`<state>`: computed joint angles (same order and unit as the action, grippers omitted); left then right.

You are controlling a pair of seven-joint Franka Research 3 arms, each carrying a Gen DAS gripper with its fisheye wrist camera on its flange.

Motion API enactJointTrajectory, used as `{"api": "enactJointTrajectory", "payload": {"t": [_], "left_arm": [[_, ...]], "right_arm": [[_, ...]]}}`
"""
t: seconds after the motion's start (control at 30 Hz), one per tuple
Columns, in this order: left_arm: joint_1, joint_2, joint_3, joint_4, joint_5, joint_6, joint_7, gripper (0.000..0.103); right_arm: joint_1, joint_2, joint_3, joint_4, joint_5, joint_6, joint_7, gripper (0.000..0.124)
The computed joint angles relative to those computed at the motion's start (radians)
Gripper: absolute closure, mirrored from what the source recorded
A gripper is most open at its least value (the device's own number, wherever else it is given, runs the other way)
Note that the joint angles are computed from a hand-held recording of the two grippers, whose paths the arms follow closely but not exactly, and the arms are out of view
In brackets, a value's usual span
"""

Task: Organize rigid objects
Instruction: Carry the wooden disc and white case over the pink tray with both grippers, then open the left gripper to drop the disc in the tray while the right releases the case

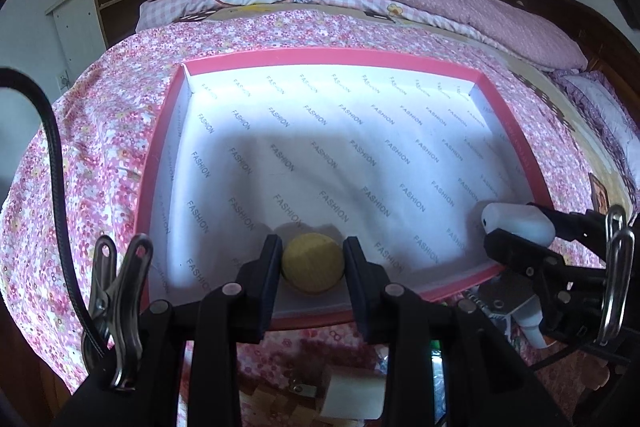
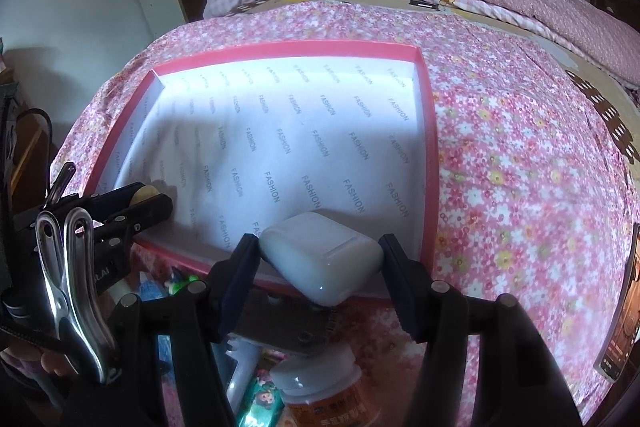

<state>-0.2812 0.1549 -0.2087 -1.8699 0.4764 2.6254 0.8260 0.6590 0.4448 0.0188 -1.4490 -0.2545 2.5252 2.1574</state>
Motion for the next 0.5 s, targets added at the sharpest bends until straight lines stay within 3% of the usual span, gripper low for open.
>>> {"api": "enactJointTrajectory", "payload": {"t": [0.13, 0.37, 0.5], "left_arm": [[-0.005, 0.003, 0.004, 0.005, 0.020, -0.005, -0.017, 0.070], [-0.007, 0.005, 0.008, 0.015, 0.042, -0.027, -0.047, 0.056], [-0.005, -0.009, 0.007, 0.002, 0.050, -0.022, -0.055, 0.054]], "right_arm": [[0.002, 0.006, -0.001, 0.009, 0.001, -0.007, 0.007, 0.062], [0.004, 0.005, -0.006, 0.002, -0.002, 0.009, 0.016, 0.061], [0.012, 0.001, -0.014, -0.006, -0.025, 0.032, 0.033, 0.061]]}}
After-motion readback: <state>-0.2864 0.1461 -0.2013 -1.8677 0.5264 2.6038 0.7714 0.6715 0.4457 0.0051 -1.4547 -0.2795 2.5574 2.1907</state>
